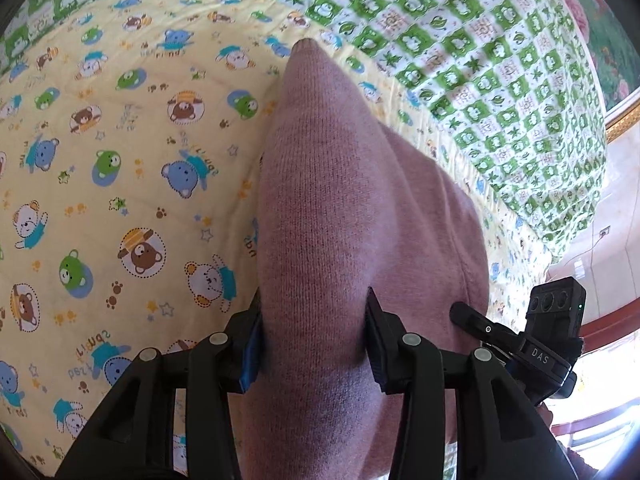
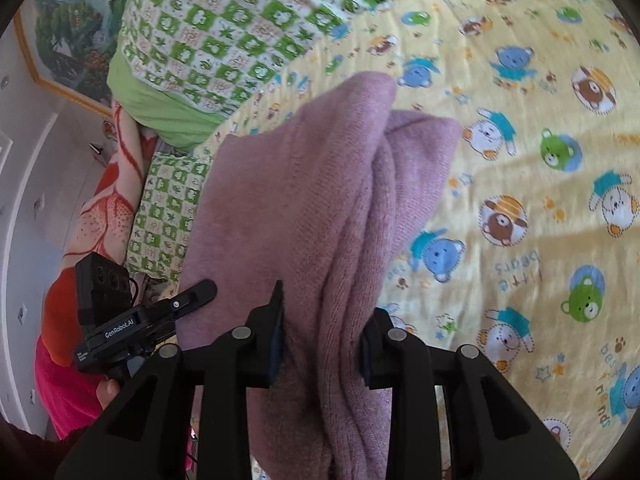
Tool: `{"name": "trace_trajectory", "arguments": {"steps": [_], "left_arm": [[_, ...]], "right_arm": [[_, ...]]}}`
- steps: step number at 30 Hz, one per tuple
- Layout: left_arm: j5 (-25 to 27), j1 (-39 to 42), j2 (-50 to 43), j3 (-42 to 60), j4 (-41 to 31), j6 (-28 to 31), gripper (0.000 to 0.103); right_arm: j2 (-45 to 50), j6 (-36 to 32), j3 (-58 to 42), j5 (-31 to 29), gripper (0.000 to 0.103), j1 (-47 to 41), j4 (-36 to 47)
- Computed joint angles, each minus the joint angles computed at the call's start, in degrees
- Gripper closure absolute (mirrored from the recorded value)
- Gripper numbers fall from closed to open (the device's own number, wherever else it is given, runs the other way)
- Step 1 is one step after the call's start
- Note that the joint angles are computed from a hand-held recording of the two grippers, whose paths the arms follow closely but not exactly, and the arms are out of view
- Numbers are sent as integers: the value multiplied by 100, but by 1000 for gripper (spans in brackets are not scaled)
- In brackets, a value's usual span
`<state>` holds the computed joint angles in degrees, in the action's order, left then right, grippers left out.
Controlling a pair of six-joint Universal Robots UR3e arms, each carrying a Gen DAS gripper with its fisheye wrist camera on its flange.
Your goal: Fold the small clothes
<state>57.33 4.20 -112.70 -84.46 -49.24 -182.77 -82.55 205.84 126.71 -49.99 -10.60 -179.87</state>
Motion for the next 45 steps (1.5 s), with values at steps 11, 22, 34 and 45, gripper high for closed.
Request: {"name": "trace_trajectory", "arguments": {"steps": [11, 22, 34, 45], "left_arm": [[126, 156, 332, -230, -360, 276, 44], [146, 591, 1546, -1316, -883, 1044, 41], [232, 929, 2283, -2384, -1165, 1786, 41], [854, 409, 2063, -2386, -762, 1661, 40]], "right_arm": [[-129, 113, -15, -435, 60, 190, 248], [-1785, 202, 696, -1243, 58, 385, 916], [-2463, 446, 1080, -2161, 58, 1525, 1515], [-2531, 317, 866, -2823, 94, 1667, 1862]]}}
